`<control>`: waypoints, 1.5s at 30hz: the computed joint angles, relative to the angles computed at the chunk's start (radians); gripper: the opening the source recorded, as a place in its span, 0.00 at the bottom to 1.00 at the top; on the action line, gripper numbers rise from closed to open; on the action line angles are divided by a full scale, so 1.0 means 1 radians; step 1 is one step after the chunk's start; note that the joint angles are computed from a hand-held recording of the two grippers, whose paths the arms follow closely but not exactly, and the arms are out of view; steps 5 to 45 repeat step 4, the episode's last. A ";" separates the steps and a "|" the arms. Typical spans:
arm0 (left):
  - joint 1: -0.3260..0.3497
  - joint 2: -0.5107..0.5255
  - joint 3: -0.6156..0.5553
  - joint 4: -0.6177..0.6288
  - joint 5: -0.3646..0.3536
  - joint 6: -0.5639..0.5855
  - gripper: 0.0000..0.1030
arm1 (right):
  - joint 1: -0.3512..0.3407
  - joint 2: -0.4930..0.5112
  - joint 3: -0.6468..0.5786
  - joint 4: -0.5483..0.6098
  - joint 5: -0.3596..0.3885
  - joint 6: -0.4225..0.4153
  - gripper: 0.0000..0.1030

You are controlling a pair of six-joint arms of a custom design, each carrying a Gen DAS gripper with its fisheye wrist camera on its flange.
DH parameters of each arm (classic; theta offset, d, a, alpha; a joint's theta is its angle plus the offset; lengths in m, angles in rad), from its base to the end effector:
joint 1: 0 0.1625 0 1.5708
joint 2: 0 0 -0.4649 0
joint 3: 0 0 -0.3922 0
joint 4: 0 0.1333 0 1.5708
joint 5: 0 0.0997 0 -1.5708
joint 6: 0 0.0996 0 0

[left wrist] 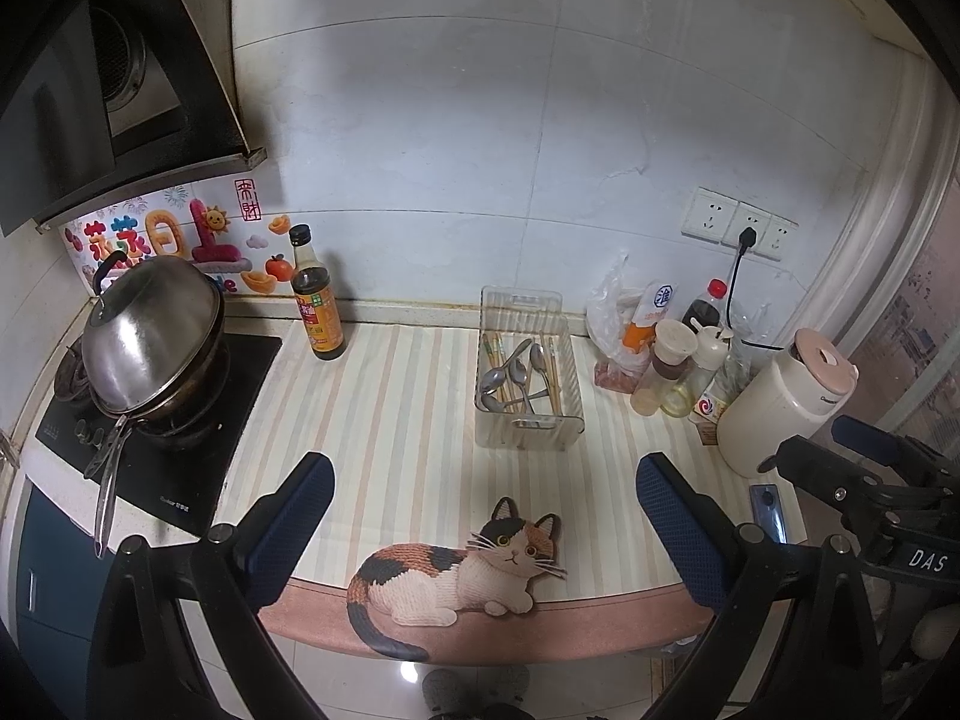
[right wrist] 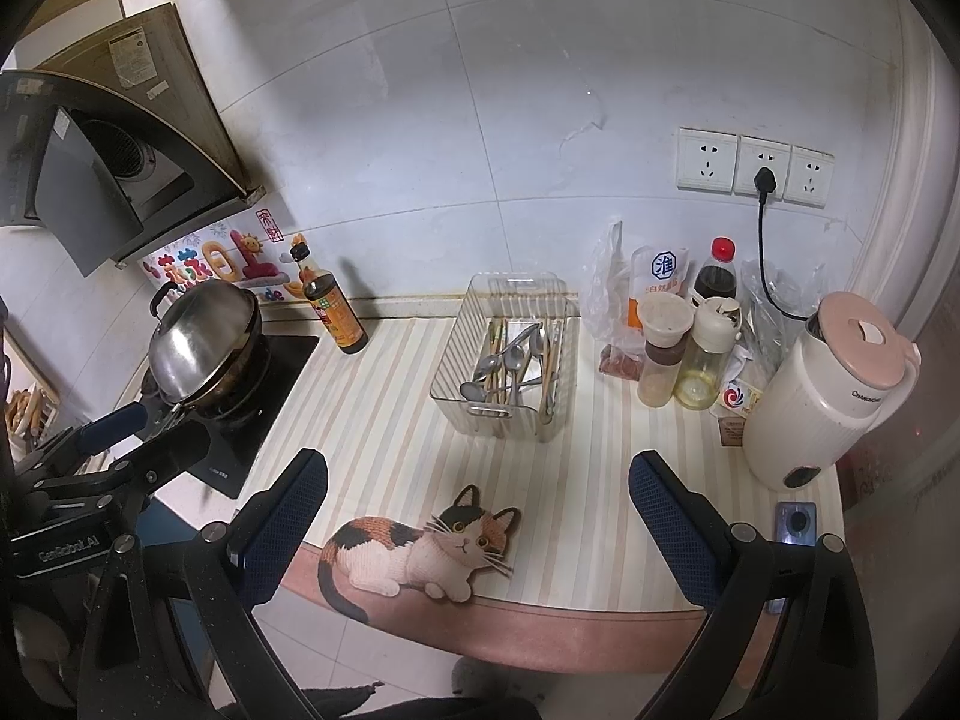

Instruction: Organize utensils

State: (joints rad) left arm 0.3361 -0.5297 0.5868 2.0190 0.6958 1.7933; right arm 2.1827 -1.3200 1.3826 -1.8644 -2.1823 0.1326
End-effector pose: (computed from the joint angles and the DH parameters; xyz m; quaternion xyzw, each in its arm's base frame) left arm -0.5677 -0.4205 0.3674 0.0559 0.8817 -0.3319 0.3307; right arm 0.4199 -0.4659 0.5318 0.1911 -0.9284 0.2111 0.2386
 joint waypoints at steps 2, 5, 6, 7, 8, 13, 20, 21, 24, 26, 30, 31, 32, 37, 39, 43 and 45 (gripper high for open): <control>0.000 0.000 0.001 0.000 -0.002 -0.002 1.00 | -0.002 0.000 -0.002 0.001 0.004 -0.005 0.99; 0.001 0.001 -0.005 -0.004 0.002 0.007 1.00 | -0.002 0.000 -0.002 0.000 0.004 -0.005 0.99; 0.001 0.001 -0.005 -0.004 0.002 0.007 1.00 | -0.002 0.000 -0.002 0.000 0.004 -0.005 0.99; 0.001 0.001 -0.005 -0.004 0.002 0.007 1.00 | -0.002 0.000 -0.002 0.000 0.004 -0.005 0.99; 0.001 0.001 -0.005 -0.004 0.002 0.007 1.00 | -0.002 0.000 -0.002 0.000 0.004 -0.005 0.99; 0.001 0.001 -0.005 -0.004 0.002 0.007 1.00 | -0.002 0.000 -0.002 0.000 0.004 -0.005 0.99; 0.001 0.001 -0.005 -0.004 0.002 0.007 1.00 | -0.002 0.000 -0.002 0.000 0.004 -0.005 0.99; 0.001 0.001 -0.005 -0.004 0.002 0.007 1.00 | -0.002 0.000 -0.002 0.000 0.004 -0.005 0.99; 0.001 0.001 -0.005 -0.004 0.002 0.007 1.00 | -0.002 0.000 -0.002 0.000 0.004 -0.005 0.99; 0.001 0.001 -0.005 -0.004 0.002 0.007 1.00 | -0.002 0.000 -0.002 0.000 0.004 -0.005 0.99; 0.001 0.001 -0.005 -0.004 0.002 0.007 1.00 | -0.002 0.000 -0.002 0.000 0.004 -0.005 0.99; 0.001 0.001 -0.005 -0.004 0.002 0.007 1.00 | -0.002 0.000 -0.002 0.000 0.004 -0.005 0.99; 0.001 0.001 -0.005 -0.004 0.002 0.007 1.00 | -0.002 0.000 -0.002 0.000 0.004 -0.005 0.99; 0.001 0.001 -0.005 -0.004 0.002 0.007 1.00 | -0.002 0.000 -0.002 0.000 0.004 -0.005 0.99; 0.001 0.001 -0.005 -0.004 0.002 0.007 1.00 | -0.002 0.000 -0.002 0.000 0.004 -0.005 0.99; 0.001 0.001 -0.005 -0.004 0.002 0.007 1.00 | -0.002 0.000 -0.002 0.000 0.004 -0.005 0.99; 0.001 0.001 -0.005 -0.004 0.002 0.007 1.00 | -0.002 0.000 -0.002 0.000 0.004 -0.005 0.99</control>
